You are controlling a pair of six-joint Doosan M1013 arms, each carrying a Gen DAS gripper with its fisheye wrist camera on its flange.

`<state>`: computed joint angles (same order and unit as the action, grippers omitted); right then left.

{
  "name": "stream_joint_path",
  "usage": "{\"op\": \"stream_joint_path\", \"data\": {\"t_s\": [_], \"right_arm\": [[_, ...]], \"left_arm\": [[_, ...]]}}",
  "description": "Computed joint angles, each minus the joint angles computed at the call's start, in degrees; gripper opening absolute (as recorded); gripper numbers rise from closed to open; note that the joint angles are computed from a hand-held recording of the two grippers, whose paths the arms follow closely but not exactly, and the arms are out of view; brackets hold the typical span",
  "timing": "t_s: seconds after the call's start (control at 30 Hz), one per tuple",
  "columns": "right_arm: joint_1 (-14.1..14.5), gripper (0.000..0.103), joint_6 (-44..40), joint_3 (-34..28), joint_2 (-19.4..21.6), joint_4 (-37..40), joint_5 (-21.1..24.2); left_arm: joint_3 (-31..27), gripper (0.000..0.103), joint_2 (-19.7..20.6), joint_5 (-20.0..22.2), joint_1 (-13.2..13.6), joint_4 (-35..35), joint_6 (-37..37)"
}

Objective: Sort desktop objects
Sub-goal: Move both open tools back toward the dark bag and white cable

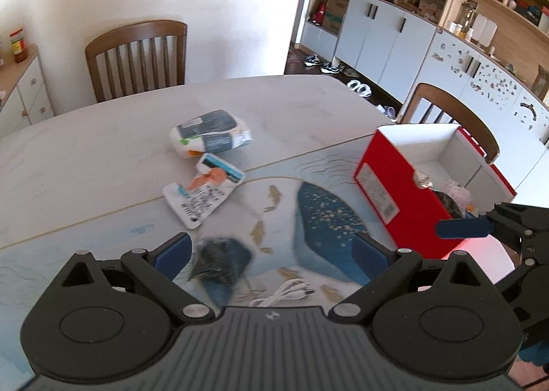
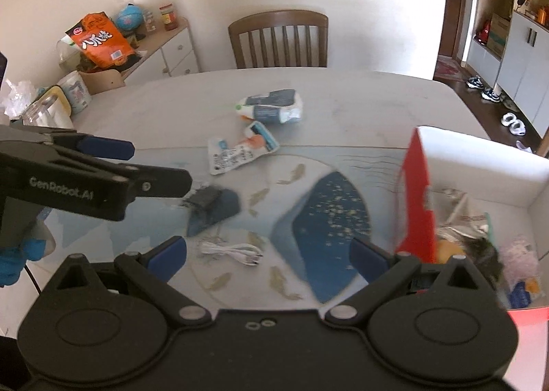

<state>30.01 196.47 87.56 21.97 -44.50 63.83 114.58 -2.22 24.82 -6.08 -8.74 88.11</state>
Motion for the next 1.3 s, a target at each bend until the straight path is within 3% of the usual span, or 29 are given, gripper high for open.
{"op": "stream_joint_path", "data": {"t_s": [0.87, 1.3], "right_arm": [[-1.97, 0.102, -2.22, -4.29, 6.37, 1.27, -3.74], [-3.80, 0.102, -1.63, -4.93, 9.03, 4.28, -4.76]], "left_arm": [[1.98, 0.100, 3.88, -0.61, 6.79, -7.67, 9.33], [1.08, 0.100, 8.14, -2.11, 7.10, -9.76, 12.93]]}}
